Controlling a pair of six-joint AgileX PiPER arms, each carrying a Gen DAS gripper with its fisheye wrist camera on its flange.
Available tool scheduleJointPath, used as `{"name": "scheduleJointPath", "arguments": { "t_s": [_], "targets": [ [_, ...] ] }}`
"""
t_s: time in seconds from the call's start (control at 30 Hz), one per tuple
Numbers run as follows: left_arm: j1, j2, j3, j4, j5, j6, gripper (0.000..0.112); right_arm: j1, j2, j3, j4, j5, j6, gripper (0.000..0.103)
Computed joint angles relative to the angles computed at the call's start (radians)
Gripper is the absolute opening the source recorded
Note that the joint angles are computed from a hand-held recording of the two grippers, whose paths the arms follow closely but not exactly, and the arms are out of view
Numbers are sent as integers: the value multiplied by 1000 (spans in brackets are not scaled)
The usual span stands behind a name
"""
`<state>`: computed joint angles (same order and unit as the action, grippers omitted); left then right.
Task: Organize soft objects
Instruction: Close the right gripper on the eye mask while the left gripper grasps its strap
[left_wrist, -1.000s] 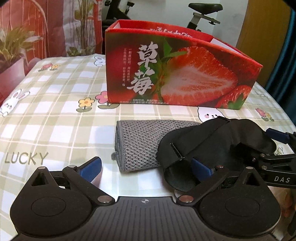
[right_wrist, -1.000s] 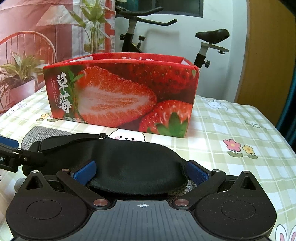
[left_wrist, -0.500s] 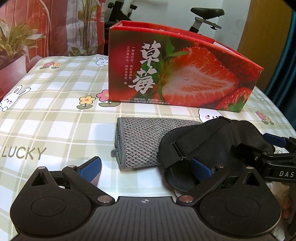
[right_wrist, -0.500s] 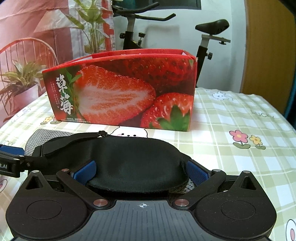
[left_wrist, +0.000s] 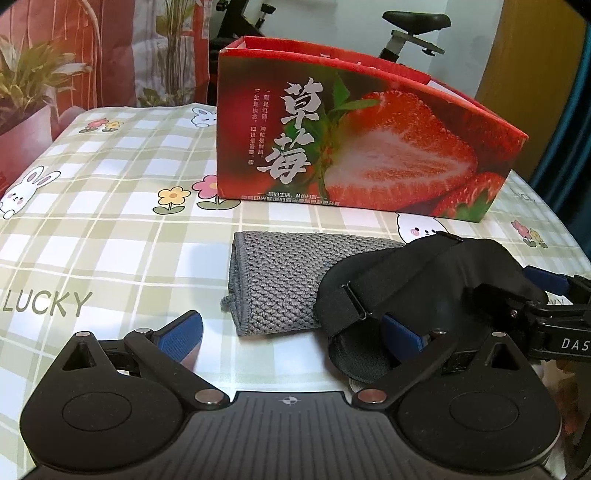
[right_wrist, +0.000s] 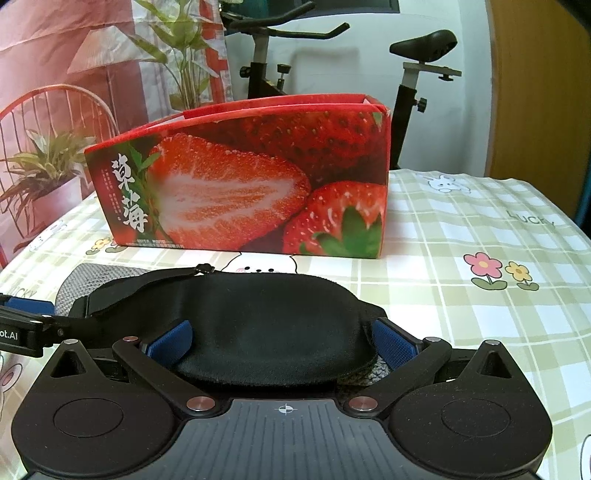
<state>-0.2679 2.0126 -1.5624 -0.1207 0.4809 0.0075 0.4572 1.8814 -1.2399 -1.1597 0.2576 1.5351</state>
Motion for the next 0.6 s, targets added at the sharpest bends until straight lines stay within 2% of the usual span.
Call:
{"name": "scheduleJointPath", "arguments": {
  "t_s": [0.1, 0.2, 0.33, 0.47, 0.6],
  "targets": [
    [11, 2, -18, -46, 31, 22, 103, 2, -1, 4, -27, 0, 33, 103],
    [40, -16, -5, -185, 53, 110, 99, 8, 0, 6, -53, 9, 60, 103],
    [56, -59, 41, -284, 40, 184, 88, 9, -1, 8, -64, 9, 72, 103],
    [65, -82, 59, -394, 35, 275, 67, 9, -3, 11, -69, 7, 79, 103],
    [65, -77, 55, -497, 62, 362, 62, 2, -11, 23, -98, -9, 114, 103]
  ]
}}
